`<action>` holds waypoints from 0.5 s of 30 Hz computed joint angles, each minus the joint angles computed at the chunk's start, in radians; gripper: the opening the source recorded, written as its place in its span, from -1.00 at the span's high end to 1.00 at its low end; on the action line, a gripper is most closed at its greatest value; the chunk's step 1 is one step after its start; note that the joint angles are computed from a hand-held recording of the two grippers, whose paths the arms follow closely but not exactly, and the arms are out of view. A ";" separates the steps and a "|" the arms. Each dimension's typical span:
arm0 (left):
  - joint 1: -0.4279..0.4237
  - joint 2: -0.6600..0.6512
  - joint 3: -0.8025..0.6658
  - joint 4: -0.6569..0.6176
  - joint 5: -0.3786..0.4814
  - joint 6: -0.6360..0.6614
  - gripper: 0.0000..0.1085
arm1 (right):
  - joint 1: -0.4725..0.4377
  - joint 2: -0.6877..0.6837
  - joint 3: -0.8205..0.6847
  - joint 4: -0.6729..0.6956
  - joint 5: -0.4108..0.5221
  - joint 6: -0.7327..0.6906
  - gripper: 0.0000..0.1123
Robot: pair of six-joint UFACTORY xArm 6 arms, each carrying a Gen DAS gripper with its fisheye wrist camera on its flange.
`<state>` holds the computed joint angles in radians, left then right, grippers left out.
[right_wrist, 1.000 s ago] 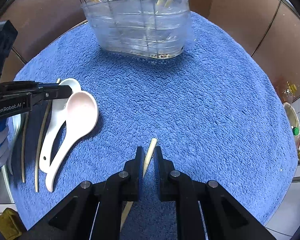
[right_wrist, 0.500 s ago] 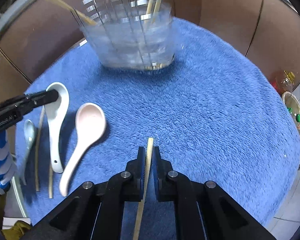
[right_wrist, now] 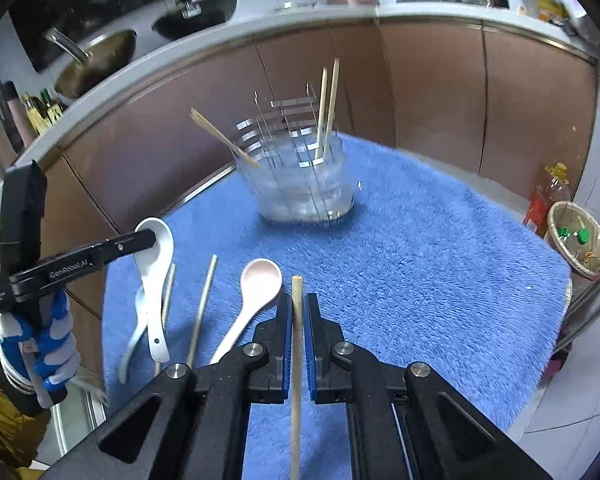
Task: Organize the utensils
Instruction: 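Lift the white spoon with the left tool over the cup while the right tool carries its chopstick there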
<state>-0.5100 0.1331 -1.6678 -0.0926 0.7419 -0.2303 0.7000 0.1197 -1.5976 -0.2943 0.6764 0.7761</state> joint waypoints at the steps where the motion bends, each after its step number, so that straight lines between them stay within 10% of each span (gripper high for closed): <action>1: -0.001 -0.012 0.012 0.001 -0.009 -0.005 0.91 | 0.007 -0.016 0.018 -0.025 -0.019 0.028 0.89; 15: -0.010 -0.180 0.191 0.070 -0.102 -0.091 0.91 | 0.060 -0.131 0.136 -0.222 -0.127 0.268 0.89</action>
